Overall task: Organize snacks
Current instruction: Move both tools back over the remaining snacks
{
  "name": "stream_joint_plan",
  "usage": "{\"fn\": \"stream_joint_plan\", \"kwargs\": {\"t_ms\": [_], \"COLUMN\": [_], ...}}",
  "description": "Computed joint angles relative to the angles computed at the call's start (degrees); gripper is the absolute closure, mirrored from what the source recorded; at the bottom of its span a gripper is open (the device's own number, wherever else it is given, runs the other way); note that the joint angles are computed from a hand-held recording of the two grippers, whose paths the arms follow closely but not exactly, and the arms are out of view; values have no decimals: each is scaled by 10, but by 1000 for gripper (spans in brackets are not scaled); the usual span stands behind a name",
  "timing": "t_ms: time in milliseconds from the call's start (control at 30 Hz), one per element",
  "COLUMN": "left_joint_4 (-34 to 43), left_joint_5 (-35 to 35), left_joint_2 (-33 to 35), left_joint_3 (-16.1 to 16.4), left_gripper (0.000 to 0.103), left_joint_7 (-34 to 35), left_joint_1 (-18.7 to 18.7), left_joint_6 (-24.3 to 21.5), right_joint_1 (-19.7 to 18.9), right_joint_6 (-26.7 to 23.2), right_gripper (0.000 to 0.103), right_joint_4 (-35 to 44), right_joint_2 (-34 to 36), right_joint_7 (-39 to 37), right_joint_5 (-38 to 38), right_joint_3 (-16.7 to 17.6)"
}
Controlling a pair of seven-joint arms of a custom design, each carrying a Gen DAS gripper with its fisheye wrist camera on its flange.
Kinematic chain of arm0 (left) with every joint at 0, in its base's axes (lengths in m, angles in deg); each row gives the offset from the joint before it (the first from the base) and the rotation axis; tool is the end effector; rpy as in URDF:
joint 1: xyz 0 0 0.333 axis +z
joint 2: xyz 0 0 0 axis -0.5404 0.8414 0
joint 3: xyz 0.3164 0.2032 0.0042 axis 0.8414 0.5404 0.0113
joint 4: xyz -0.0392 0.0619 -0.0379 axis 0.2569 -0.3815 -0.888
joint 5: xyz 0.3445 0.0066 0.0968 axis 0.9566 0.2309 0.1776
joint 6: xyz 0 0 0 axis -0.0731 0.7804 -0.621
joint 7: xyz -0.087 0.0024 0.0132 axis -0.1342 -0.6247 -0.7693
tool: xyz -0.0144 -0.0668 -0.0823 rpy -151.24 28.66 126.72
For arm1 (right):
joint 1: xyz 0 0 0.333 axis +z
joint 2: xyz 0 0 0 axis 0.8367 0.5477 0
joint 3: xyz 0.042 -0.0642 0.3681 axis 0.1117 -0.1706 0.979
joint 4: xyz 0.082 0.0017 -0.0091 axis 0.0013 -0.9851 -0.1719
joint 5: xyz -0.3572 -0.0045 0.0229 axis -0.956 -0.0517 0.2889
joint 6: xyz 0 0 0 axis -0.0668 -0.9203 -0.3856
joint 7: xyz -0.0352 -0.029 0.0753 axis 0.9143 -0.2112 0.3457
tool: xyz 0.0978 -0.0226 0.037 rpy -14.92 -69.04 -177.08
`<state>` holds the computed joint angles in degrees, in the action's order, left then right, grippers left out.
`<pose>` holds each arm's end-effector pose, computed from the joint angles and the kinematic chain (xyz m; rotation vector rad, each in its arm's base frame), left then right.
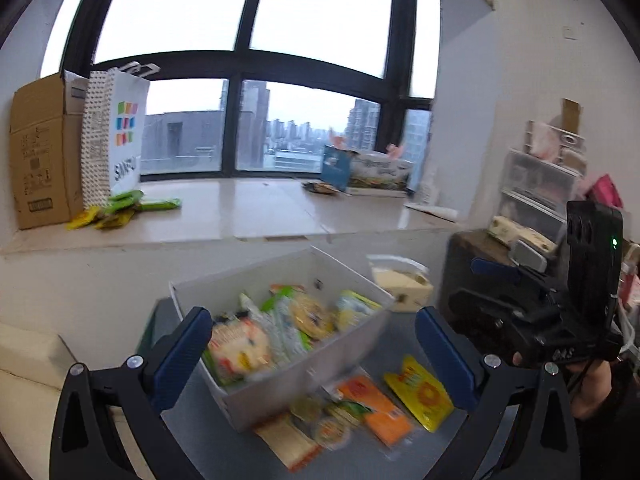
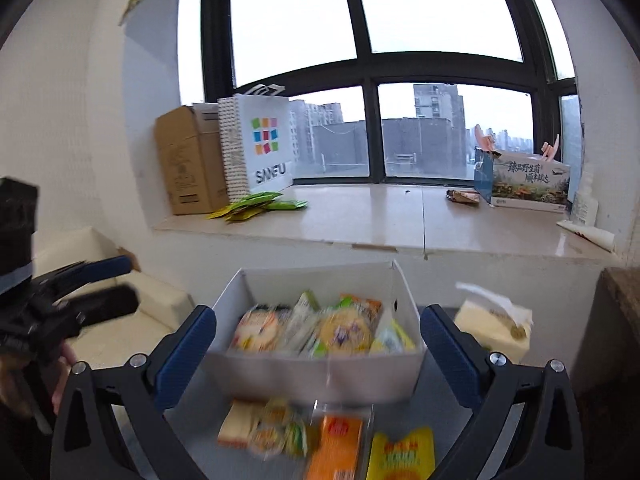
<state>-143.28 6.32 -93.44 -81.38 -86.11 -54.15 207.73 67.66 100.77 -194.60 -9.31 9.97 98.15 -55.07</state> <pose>0.3962 -0.3452 0.5575 -1.7055 1.3564 -1.0319 0.5534 0.1283 0.5519 -1.8907 0.6754 -0.3060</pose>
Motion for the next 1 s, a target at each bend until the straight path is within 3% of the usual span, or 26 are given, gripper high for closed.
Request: {"fn": "stream_joint_plan", "kwargs": {"t_ms": [167, 367, 633, 833, 1000], "left_joint_4": [-12, -36, -44, -59, -59], "left_joint_5": [-23, -35, -84, -72, -43], "left_joint_2": [14, 34, 69, 64, 83], "left_joint_3": [-22, -35, -36, -20, 0], "left_gripper": [0, 0, 0, 0, 0], "left_joint_7": [-12, -102, -100, -139, -139], "left_joint_1": [-30, -67, -112, -103, -77], "left_joint_6": [-17, -34, -76, -46, 7], "right_joint_1": [-25, -47, -62, -63, -59], "right_joint_6": [-50, -79, -47, -45, -39], "right_gripper": [0, 0, 0, 0, 0], "right_joint_4": [-101, -189, -231, -231, -236], "right_joint_2": [-64, -103, -106, -103, -104], "right_joint_7": [-67, -89, -92, -87, -90], "right_joint_5": [22, 43, 36, 36, 33], "right_joint_3": [-28, -56, -55, -54, -49]}}
